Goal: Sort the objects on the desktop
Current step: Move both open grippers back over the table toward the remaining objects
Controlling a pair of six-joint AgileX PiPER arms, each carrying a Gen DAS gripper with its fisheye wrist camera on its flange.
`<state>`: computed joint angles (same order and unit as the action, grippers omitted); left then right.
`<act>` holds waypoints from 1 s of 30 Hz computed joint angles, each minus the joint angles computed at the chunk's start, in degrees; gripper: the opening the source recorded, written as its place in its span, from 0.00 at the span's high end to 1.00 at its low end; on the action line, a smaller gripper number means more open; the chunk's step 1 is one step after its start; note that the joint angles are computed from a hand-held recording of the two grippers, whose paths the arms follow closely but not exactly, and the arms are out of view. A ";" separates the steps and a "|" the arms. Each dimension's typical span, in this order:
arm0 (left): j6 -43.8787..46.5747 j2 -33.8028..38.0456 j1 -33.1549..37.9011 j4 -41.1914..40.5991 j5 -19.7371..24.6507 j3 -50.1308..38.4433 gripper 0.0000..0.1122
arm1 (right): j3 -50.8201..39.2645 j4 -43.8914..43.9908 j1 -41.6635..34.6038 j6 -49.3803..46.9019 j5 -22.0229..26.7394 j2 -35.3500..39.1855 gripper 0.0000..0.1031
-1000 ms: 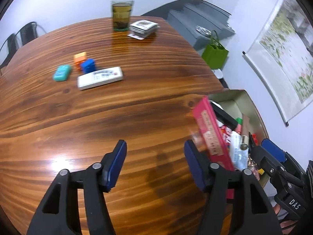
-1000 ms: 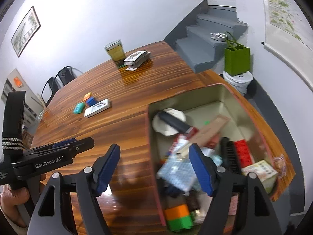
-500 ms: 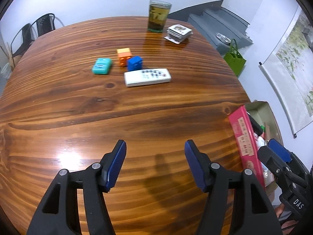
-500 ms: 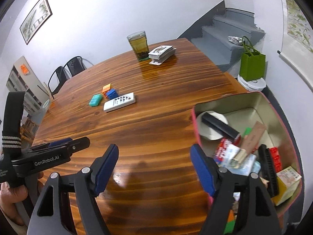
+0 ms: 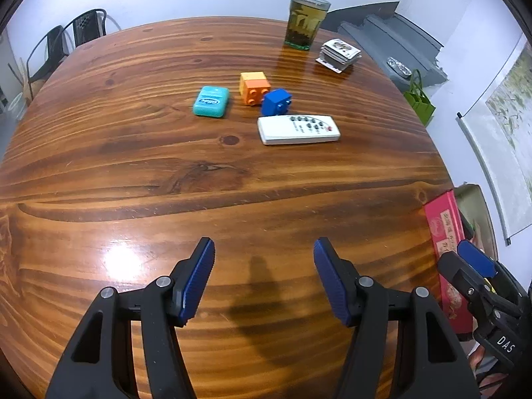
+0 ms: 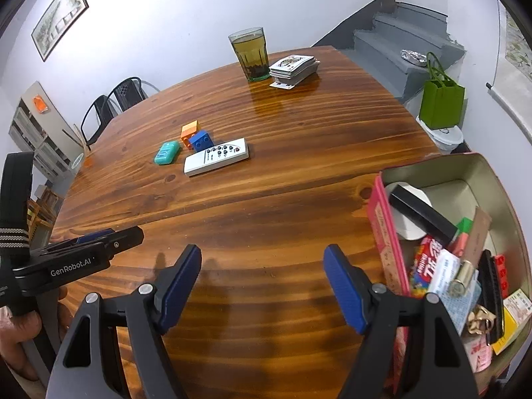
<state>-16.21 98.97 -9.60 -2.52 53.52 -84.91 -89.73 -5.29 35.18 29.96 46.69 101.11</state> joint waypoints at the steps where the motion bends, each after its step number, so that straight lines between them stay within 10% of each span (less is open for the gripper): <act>1: 0.42 0.45 0.36 -0.19 0.05 -0.36 0.42 | -0.89 -0.10 0.08 0.01 0.38 0.67 0.23; 18: 6.27 10.72 7.37 0.12 1.51 -10.38 0.42 | -24.15 0.09 -0.19 -2.83 7.25 16.43 0.23; 30: 11.15 22.98 11.08 -3.12 4.43 -26.49 0.42 | -55.45 1.98 -1.25 -7.40 20.65 34.43 0.23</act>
<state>-5.06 121.96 1.48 -5.64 57.95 -111.40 -145.18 -3.31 33.92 22.56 67.34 135.54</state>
